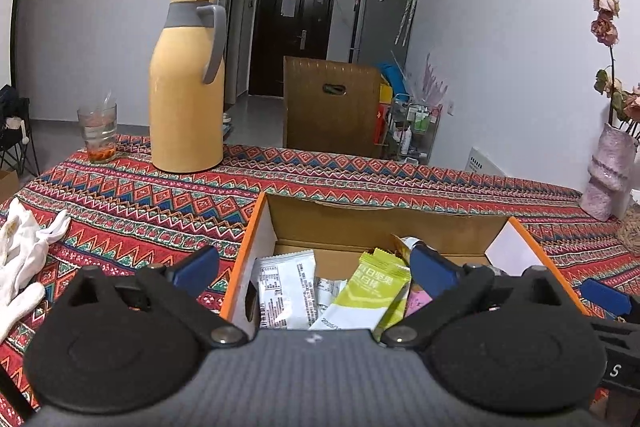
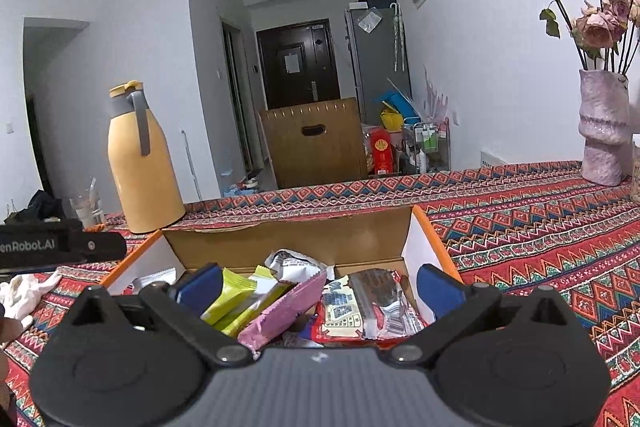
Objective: Organize snacks
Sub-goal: 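Move both grippers back to the loose packets beside the box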
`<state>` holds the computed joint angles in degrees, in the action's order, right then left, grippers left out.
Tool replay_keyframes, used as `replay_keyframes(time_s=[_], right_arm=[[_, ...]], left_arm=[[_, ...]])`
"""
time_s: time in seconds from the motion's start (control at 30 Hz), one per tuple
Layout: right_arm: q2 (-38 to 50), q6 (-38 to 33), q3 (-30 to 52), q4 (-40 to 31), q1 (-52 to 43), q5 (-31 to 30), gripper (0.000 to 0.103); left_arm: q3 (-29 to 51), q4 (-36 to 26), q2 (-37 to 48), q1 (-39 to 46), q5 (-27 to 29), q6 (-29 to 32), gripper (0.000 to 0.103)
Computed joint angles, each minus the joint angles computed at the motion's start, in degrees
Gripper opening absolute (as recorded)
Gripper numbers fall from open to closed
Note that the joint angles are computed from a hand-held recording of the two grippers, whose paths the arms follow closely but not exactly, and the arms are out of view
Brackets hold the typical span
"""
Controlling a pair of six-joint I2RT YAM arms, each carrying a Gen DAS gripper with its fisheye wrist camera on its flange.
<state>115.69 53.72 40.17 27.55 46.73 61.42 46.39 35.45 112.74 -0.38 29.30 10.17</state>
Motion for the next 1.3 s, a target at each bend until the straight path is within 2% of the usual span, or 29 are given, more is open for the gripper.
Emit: replay_keyframes(time_s=[0.37,0.47,0.63,0.97,1.3], right_arm=[[-3.14,-1.26,-1.03,-0.62,3.56,4.32,0.103],[-4.28,0.45,-0.96,-3.43,5.47,6.11,0.103],[-5.65,7.24,-0.01,-11.83,9.08,8.90,0.103],[-2.61,29.69,5.97,-35.91,17.09,9.44,0.103],[5.06,59.95,13.74,-63.66,26.10,7.83,0.103]], left_arm=[[-5.53,0.37,-6.60,1.91,2.58,1.62,0.103],[-7.36,-0.20,-8.45,3.42,4.35,2.96,0.103],[-10.52,-0.74,-10.90,6.20,6.56,5.61,0.103],[-15.42,-2.49,-13.62,15.55,13.51,11.08,0.103],[-17.43,-3.35,-10.36,25.21,19.28,18.48,0.103]])
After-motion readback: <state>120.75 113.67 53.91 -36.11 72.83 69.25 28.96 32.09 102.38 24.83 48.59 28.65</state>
